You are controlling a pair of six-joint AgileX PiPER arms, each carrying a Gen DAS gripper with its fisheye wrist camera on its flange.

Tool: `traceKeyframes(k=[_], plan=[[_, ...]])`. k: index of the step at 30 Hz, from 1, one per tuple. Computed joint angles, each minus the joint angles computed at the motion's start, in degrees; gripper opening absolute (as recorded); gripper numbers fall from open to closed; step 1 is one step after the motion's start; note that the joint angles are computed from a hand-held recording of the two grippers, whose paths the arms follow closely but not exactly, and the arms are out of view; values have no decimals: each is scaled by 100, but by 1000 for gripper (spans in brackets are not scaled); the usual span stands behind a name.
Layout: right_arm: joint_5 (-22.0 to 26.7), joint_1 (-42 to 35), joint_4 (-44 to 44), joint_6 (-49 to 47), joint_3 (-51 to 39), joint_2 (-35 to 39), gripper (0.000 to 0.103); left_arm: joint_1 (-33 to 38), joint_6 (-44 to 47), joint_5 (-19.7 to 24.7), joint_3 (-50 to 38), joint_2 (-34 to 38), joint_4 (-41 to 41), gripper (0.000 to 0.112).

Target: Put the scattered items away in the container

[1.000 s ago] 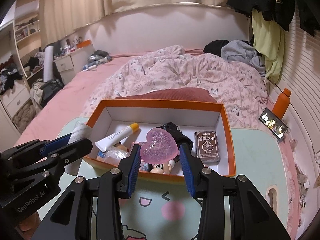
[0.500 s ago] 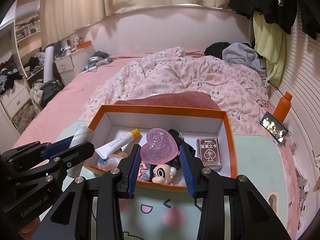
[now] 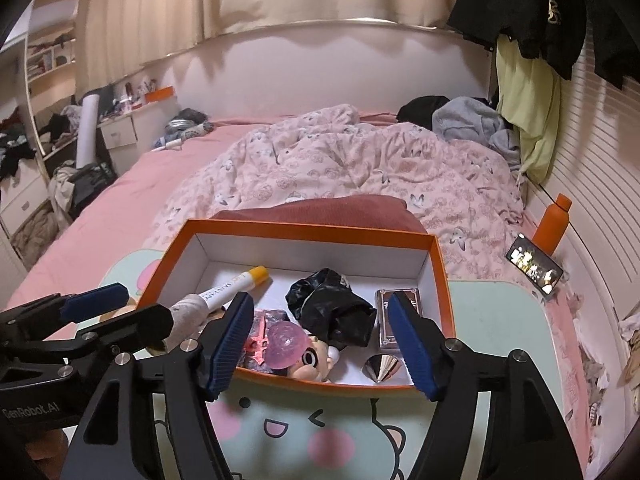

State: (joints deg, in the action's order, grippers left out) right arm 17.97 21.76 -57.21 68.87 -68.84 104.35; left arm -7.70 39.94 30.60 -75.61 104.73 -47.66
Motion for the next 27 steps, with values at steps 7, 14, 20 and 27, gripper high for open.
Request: traceKeyframes(k=[7, 14, 20, 27], plan=[[-60, 50, -179, 165, 294, -274, 70, 6, 201, -111, 335, -341, -30, 72], [-355, 145, -480, 875, 1245, -884, 70, -95, 758, -314, 1329, -917, -235, 72], [37, 410, -778, 1356, 1744, -767, 70, -477, 54, -720, 1651, -657, 698, 72], [-131, 221, 417, 475, 1716, -345, 70, -609, -1010, -931, 1525, -182, 1604, 72]])
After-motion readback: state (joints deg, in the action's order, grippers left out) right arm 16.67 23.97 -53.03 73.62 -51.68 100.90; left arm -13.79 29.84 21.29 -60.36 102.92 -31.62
